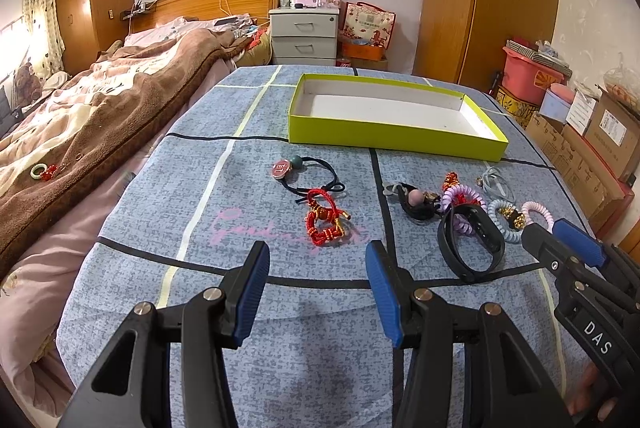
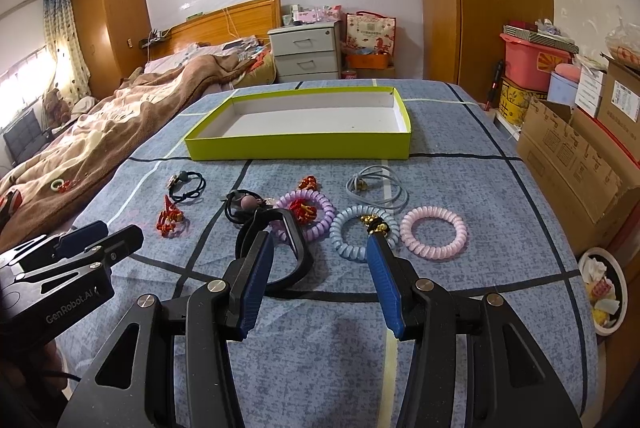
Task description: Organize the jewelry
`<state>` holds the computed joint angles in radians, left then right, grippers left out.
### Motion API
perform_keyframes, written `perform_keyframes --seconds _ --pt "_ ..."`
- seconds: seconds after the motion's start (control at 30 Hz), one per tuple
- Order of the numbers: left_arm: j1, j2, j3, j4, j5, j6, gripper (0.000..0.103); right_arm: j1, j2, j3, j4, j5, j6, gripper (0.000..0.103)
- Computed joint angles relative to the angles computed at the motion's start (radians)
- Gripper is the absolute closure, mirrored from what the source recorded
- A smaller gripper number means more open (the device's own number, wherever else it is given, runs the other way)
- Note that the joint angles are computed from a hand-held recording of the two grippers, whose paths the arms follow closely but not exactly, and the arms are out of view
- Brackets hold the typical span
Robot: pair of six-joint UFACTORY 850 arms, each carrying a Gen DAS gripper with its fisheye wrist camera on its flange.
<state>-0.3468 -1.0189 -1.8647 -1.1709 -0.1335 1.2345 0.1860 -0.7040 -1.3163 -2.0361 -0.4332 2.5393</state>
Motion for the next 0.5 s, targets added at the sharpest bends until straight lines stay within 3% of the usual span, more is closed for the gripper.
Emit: perform_keyframes --seconds 0.5 --pt "0.001 -0.002 -0.004 0.002 -0.001 -0.002 0.051 0.003 -0.003 0.001 -0.005 -0.003 0.005 0.054"
